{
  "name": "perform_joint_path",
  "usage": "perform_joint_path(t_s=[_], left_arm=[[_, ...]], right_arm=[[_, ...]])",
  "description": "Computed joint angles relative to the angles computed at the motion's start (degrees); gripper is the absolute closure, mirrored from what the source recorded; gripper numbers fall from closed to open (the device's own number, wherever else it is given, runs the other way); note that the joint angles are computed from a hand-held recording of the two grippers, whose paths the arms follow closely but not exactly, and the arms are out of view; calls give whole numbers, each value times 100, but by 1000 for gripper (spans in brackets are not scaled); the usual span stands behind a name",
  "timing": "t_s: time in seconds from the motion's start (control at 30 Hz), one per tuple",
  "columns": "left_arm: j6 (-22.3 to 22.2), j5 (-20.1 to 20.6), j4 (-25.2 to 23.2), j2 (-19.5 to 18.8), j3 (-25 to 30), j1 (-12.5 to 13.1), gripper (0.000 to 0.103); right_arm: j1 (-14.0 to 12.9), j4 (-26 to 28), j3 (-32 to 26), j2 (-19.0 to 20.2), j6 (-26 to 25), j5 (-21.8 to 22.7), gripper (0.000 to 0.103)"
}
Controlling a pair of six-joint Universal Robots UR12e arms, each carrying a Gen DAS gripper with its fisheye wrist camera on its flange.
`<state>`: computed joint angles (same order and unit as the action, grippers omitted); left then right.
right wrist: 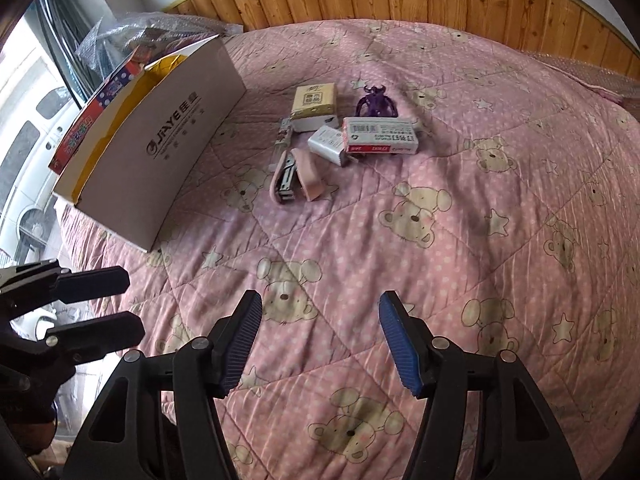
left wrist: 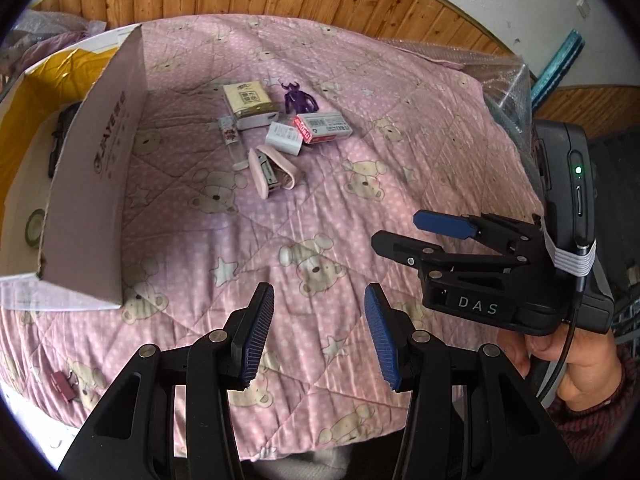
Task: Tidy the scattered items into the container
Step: 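Lift both open tools out of the box toward the remaining items, then grasp the pink stapler with the left tool while the right grasps the white staples box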
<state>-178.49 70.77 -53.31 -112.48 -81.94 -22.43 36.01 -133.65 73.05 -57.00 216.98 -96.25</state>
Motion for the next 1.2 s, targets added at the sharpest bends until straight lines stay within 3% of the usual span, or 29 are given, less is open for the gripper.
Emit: perform_joint_path(t_s=[0.23, 0.57, 0.8, 0.93, 1.0, 1.13, 1.2], left_arm=[[-451, -21, 87, -470, 452, -46, 53], [-1023, 153, 450, -1016, 906, -64, 53], [-1336, 363, 481, -1336, 1212, -96, 50], [-1405, 426, 212, -1522, 1401, -97, 50], [-1503, 303, 365, -1544, 1357, -71, 47], [-1485, 414, 513, -1590, 1386, -95, 47], [-1525, 389, 610, -1596, 1362, -89, 50]], right_arm=[[-234, -182, -55, 40, 100, 47, 40], [-539, -434, -497, 394, 156, 425, 29], [-581, 113, -1159, 845, -300, 296, 24], [-586, 633, -1531, 1116, -611, 177, 24], [-617, 683, -1547, 1170, -592, 226, 24], [-660, 277, -1313, 1122, -480, 300, 24], [-660, 114, -1248, 1104, -486, 275, 33]])
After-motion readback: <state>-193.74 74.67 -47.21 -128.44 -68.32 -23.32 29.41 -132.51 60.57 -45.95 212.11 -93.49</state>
